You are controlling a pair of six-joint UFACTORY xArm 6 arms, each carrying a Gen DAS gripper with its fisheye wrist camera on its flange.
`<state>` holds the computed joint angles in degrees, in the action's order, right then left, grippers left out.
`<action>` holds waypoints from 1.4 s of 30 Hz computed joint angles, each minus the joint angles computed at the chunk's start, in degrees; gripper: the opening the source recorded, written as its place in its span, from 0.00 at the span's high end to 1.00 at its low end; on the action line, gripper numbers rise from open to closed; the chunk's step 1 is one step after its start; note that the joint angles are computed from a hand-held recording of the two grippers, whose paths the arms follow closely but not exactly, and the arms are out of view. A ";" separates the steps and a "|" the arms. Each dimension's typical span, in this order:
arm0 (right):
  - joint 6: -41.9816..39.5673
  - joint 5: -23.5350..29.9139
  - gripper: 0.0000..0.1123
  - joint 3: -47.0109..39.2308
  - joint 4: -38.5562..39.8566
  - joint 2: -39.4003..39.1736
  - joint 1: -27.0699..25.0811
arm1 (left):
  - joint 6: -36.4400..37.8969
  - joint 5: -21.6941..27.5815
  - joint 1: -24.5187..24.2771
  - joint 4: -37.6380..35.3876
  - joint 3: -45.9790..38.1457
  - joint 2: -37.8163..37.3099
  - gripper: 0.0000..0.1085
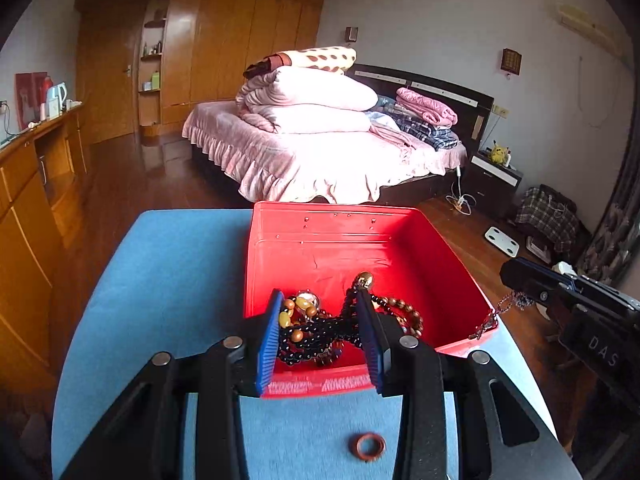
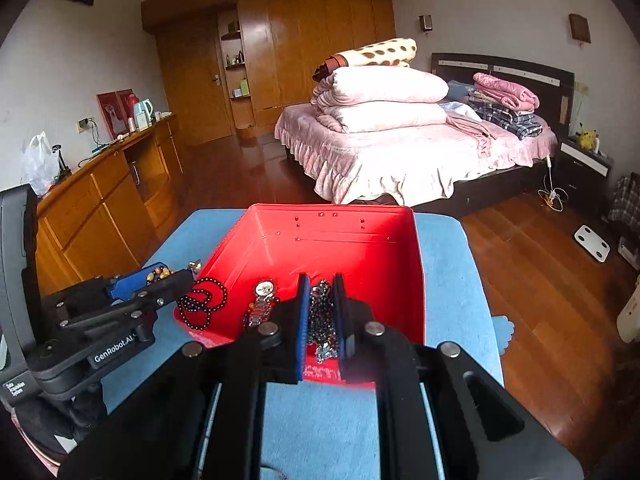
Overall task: Organize jewelry
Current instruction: 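Lower both held items into the red tin and open both tools, then withdraw both tools from the tin back to the remaining jewelry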
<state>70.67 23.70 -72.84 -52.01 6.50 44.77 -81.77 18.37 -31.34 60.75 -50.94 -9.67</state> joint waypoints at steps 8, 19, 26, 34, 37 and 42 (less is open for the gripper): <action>-9.25 -1.10 0.91 -6.85 9.48 8.09 -3.07 | 8.06 0.88 1.43 -7.24 -8.33 10.42 0.66; -15.89 -2.22 0.91 -11.14 17.70 14.83 -5.08 | 14.46 1.68 2.66 -14.88 -13.74 17.92 0.66; -13.03 -2.04 0.80 -10.57 14.48 14.60 -5.08 | 16.05 2.31 2.69 -17.38 -14.61 19.00 0.58; -0.99 -2.33 0.59 -5.25 1.83 9.09 -4.10 | 4.00 3.44 1.58 -3.80 -8.25 10.14 0.39; 2.61 -2.43 0.56 -2.46 -1.74 6.41 -3.25 | -0.41 4.24 0.85 0.11 -4.24 5.54 0.34; 9.09 -1.78 0.52 2.90 -7.04 1.62 -1.00 | -5.75 6.76 -0.99 3.87 2.04 -1.27 0.28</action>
<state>79.76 21.92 -69.94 -59.05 8.12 43.77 -87.52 25.13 -32.33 64.62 -48.90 -10.95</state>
